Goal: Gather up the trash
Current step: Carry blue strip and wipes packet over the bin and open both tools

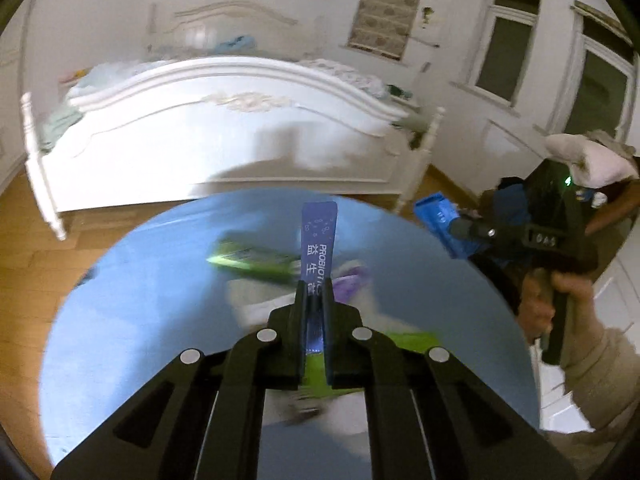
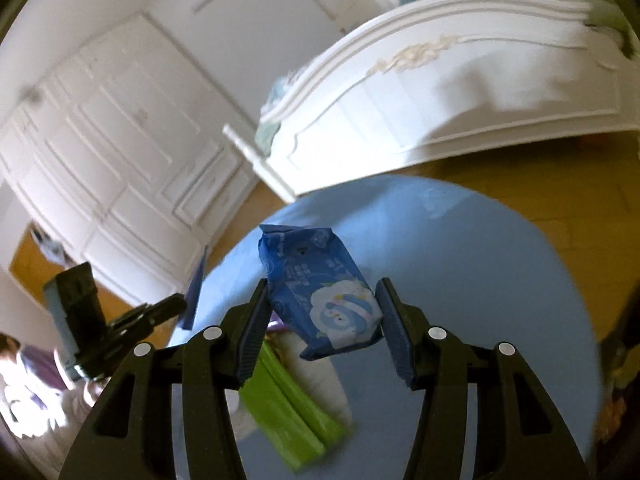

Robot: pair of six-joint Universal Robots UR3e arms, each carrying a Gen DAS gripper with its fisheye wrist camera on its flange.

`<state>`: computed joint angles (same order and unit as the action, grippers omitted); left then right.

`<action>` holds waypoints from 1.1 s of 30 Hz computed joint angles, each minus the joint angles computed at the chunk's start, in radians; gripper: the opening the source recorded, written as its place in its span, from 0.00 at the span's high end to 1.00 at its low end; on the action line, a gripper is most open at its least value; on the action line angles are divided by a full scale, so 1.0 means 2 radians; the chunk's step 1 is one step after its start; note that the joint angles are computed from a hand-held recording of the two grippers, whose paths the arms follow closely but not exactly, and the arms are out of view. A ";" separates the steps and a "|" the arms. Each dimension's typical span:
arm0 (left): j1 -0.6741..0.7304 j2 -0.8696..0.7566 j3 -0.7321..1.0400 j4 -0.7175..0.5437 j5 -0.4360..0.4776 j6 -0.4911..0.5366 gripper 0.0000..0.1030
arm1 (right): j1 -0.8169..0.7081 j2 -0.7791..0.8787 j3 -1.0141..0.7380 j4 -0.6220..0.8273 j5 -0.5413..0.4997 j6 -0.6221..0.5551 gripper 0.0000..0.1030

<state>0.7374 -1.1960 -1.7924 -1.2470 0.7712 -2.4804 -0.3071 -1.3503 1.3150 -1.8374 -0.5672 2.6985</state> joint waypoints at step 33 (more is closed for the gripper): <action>-0.538 -0.555 0.516 0.108 0.193 -0.318 0.90 | -0.360 0.036 0.101 0.098 -0.042 -0.175 0.44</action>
